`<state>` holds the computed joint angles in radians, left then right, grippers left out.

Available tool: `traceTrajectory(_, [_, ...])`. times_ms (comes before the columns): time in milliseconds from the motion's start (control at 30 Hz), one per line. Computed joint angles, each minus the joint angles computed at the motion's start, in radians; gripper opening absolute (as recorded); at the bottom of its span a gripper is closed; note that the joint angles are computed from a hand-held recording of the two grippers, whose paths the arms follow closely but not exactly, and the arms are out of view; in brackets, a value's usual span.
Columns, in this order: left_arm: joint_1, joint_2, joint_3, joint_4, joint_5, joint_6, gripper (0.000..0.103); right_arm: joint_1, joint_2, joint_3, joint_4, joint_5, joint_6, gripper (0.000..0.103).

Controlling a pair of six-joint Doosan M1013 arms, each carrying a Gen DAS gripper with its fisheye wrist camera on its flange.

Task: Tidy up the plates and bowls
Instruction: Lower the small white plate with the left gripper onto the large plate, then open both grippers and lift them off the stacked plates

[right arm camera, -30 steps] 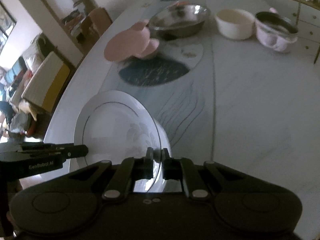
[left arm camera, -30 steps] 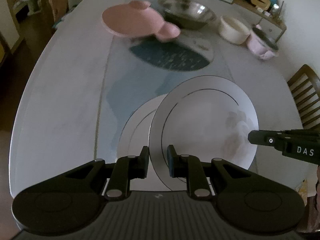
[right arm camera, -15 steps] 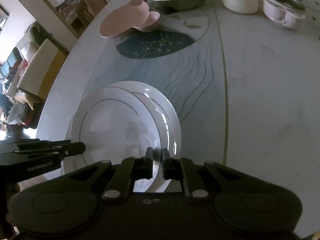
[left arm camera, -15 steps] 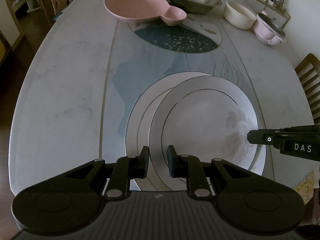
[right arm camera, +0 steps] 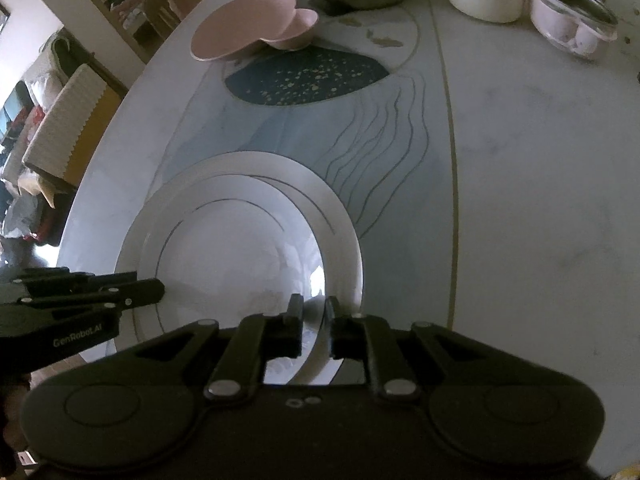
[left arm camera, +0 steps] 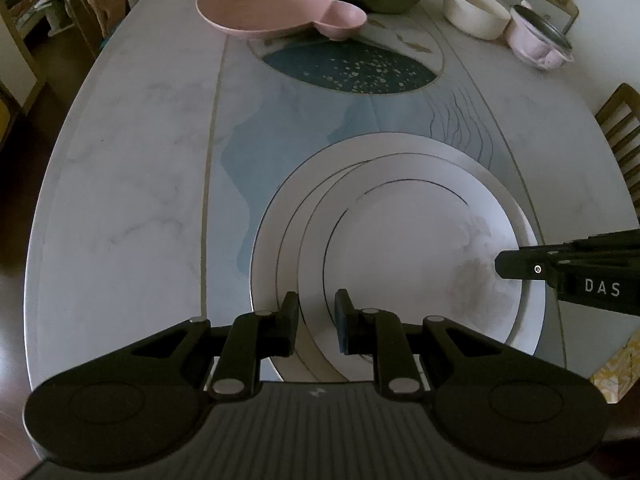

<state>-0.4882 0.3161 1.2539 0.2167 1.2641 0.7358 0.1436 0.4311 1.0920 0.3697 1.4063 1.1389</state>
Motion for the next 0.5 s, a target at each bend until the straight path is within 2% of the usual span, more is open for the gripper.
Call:
traceTrajectory(267, [-0.001,-0.018,0.021,-0.001,-0.039,-0.014,0.018,0.0,-0.011,0.005,-0.01,-0.003,0.0,0.019])
traceTrajectory(367, [-0.007,-0.028,0.027,0.016,-0.051,-0.023,0.019,-0.002,-0.024,0.016,-0.006,-0.021,-0.024,0.027])
traceTrajectory(500, [-0.013,-0.04,0.031,0.037,-0.076,-0.033,0.02,-0.008,-0.039,0.022,0.01,-0.049,-0.053,0.028])
